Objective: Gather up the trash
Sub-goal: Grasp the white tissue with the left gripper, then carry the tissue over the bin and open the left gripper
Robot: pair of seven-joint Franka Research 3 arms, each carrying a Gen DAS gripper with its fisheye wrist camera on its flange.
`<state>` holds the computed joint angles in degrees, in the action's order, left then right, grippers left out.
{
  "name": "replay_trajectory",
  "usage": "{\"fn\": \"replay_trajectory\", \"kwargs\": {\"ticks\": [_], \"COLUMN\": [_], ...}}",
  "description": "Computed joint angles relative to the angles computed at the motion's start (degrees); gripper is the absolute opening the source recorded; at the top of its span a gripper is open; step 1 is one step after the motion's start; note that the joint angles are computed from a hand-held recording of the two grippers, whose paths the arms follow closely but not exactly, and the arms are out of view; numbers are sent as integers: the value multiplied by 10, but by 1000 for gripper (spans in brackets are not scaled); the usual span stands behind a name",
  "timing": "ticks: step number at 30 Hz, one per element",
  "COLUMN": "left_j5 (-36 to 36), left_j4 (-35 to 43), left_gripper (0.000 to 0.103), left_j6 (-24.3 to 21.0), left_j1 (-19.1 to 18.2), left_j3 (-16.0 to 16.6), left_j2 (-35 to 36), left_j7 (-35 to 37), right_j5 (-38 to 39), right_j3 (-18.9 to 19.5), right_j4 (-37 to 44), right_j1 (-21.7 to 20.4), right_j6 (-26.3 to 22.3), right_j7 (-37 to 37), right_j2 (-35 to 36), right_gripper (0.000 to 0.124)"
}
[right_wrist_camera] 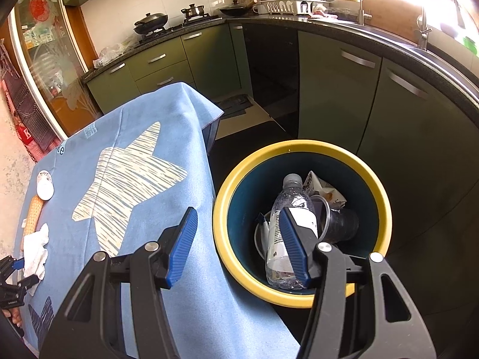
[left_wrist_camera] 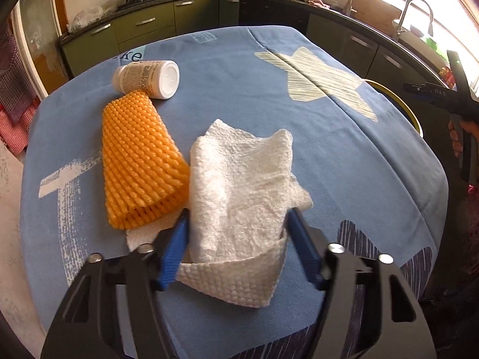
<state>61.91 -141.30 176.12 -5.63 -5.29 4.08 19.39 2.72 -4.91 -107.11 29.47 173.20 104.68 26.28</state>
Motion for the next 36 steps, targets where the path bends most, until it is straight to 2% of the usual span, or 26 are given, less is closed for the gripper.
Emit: {"fn": "replay_trajectory", "kwargs": {"ticks": [2, 3, 4, 7, 14, 17, 20, 25, 27, 31, 32, 34, 36], "left_j5": [-1, -21, -49, -10, -13, -73, -170, -223, -264, -354, -412, -484, -528], "left_j4": [-7, -16, -24, -27, -47, -52, -53, -4, 23, 97, 124, 177, 245], "left_gripper": [35, 20, 13, 12, 12, 12, 12, 12, 12, 12, 12, 12, 12], "left_j6": [12, 25, 41, 32, 43, 45, 41, 22, 17, 14, 14, 1, -24], "left_j1": [4, 9, 14, 8, 20, 9, -36, -43, -54, -70, -68, -55, -45], "left_j3": [3, 1, -2, -3, -44, -50, -27, -51, -56, -71, -86, -118, -148], "left_j2": [-6, -11, -14, -32, -94, -119, -134, -119, -99, -33, -8, 39, 96], "left_j7": [-8, 9, 34, 4, 37, 101, 199, 280, 325, 427, 485, 557, 607], "right_j5": [2, 3, 5, 6, 10, 11, 10, 4, -2, -31, -39, -49, -61], "right_j3": [3, 4, 5, 6, 7, 5, 2, -24, -40, -109, -125, -145, -167], "right_j4": [0, 0, -1, -3, -12, -18, -29, -64, -79, -121, -131, -150, -166], "right_j1": [-2, -4, -5, -5, -4, -2, 2, 17, 27, 73, 84, 92, 104], "right_j6": [1, 2, 3, 5, 12, 17, 24, 44, 51, 67, 71, 76, 80], "right_j7": [-2, -3, -5, -7, -13, -13, -14, 2, 12, 57, 69, 84, 101], "right_j2": [0, -1, -1, -3, -11, -16, -25, -50, -61, -87, -92, -105, -113], "right_gripper": [54, 54, 54, 54, 54, 54, 54, 54, 54, 54, 54, 54, 54]}}
